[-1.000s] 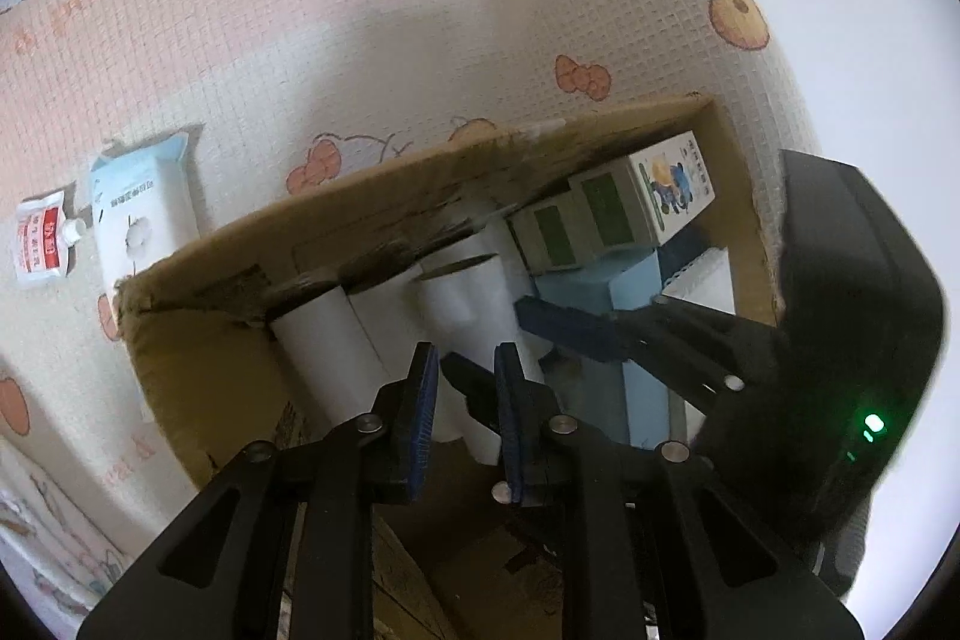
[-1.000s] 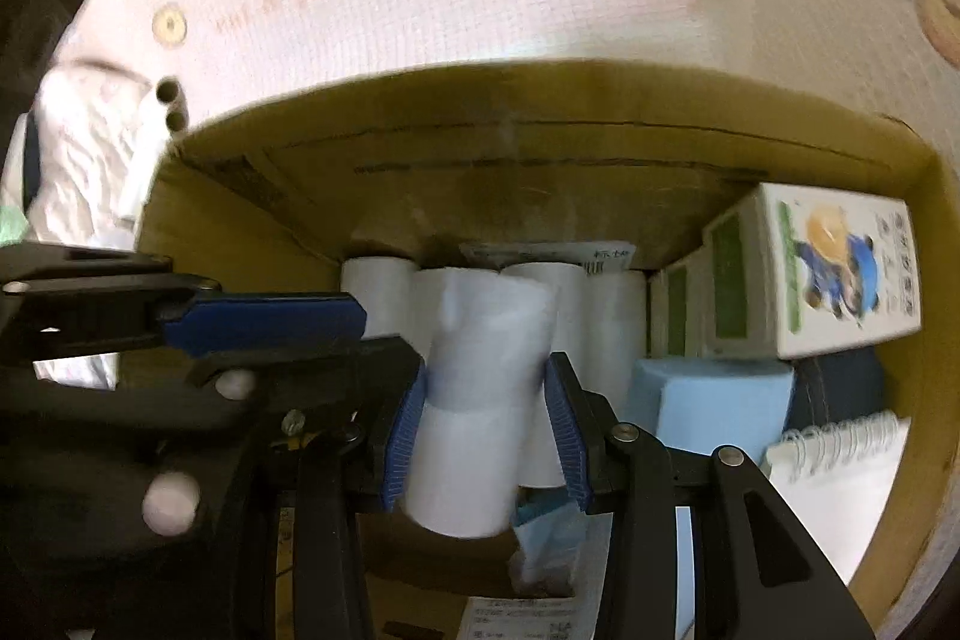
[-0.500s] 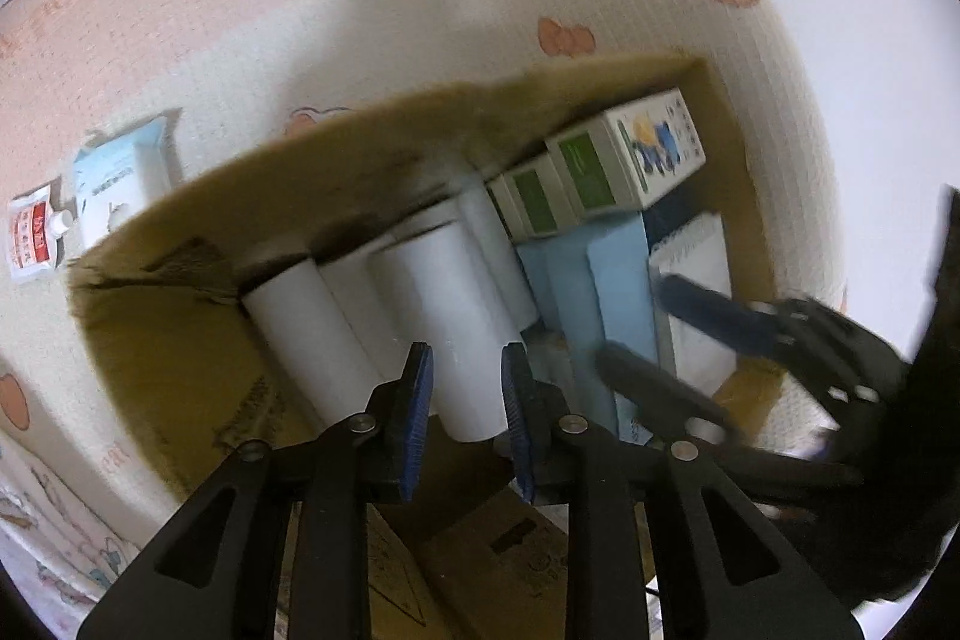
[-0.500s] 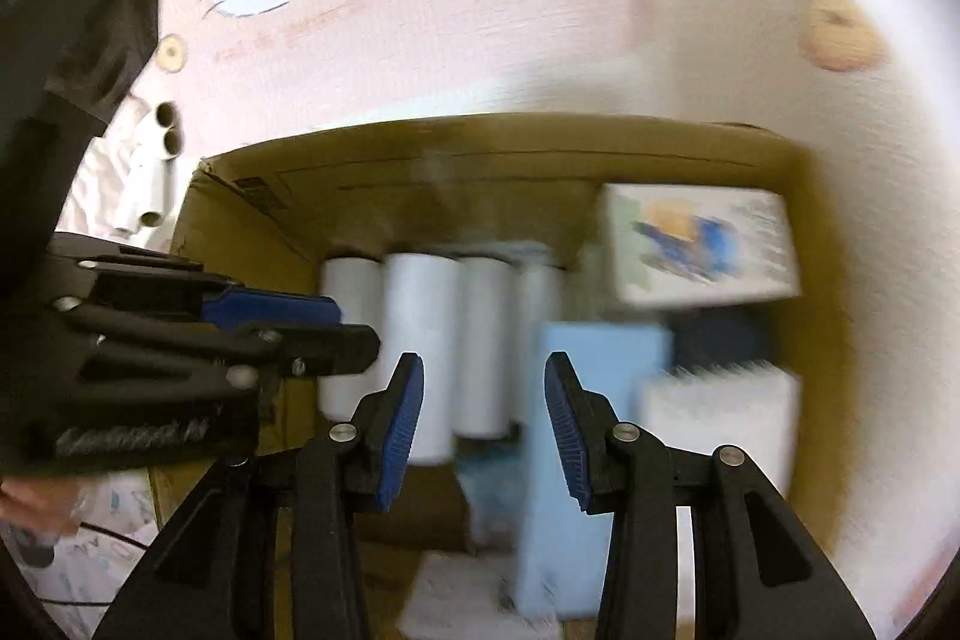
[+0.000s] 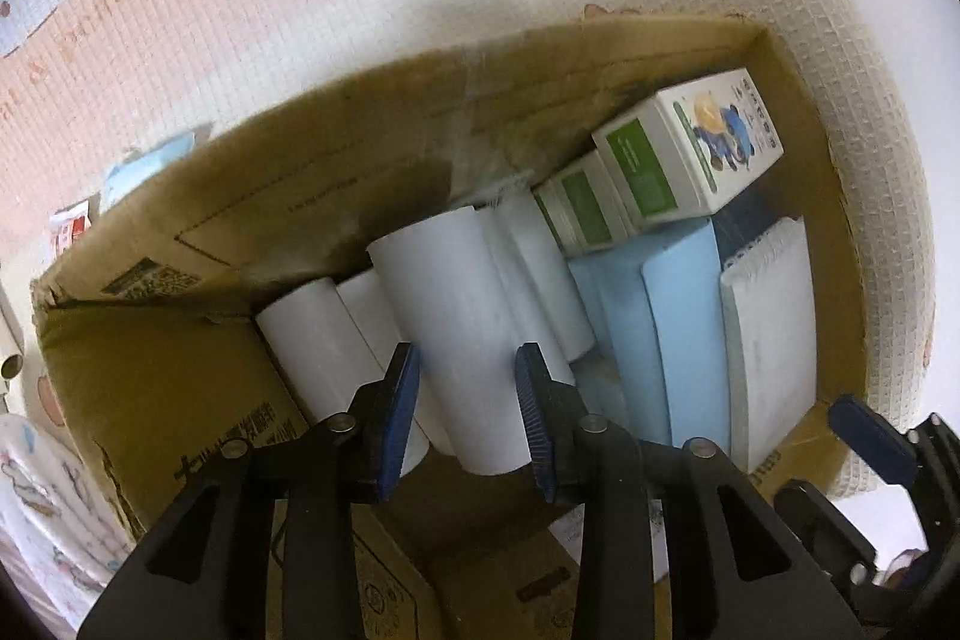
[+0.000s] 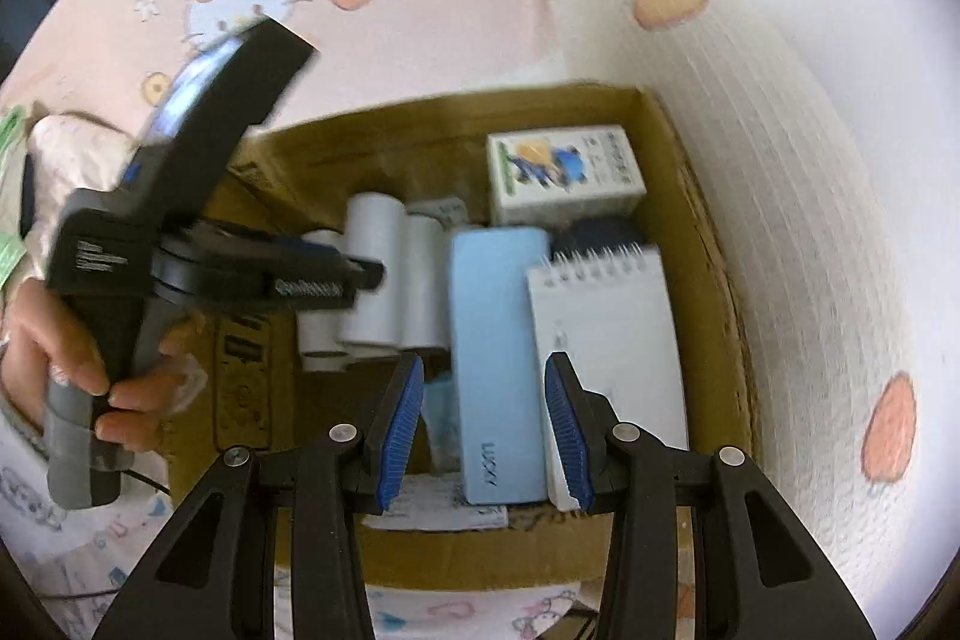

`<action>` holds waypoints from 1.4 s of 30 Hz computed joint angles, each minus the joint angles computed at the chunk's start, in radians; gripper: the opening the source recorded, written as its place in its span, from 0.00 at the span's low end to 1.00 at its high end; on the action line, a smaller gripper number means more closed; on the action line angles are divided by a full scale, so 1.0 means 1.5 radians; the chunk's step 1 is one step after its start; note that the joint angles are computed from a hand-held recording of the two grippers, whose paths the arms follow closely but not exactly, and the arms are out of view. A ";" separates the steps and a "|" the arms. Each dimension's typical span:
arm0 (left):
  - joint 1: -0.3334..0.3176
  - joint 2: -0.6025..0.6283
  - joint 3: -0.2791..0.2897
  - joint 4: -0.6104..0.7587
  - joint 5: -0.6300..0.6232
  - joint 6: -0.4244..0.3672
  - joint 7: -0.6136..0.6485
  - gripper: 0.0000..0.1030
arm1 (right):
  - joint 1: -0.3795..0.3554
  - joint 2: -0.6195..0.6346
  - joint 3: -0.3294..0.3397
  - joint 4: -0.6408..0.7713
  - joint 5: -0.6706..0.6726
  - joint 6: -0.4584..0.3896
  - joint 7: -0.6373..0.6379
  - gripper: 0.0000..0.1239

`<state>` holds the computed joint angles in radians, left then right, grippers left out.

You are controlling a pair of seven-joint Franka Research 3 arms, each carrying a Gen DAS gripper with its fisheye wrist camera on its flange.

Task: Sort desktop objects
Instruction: 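Lift the open right gripper up out of the box, then move the open right gripper back toward the white tube pile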

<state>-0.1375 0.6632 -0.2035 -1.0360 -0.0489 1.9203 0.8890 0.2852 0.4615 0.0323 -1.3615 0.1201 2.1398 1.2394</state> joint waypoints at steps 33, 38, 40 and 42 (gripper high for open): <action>0.140 -0.662 0.065 -0.956 0.164 0.768 -0.202 0.26 | 0.228 0.021 0.021 0.062 -0.215 -0.032 0.030 0.31; 0.227 -0.700 0.019 -0.989 0.223 0.739 -0.258 0.50 | 0.259 0.058 0.017 0.113 -0.249 -0.058 0.030 0.32; 0.271 -0.713 -0.008 -0.995 0.265 0.712 -0.296 0.50 | 0.263 0.079 0.021 0.143 -0.239 -0.080 0.015 0.32; 0.284 -0.725 -0.006 -1.007 0.290 0.696 -0.320 0.50 | 0.268 0.097 0.023 0.170 -0.229 -0.101 -0.003 0.32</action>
<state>0.2891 -0.4249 -0.2127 -2.5464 0.3860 2.9641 0.4084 0.6868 0.6074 0.0675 -1.1069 -0.2237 1.9878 1.2343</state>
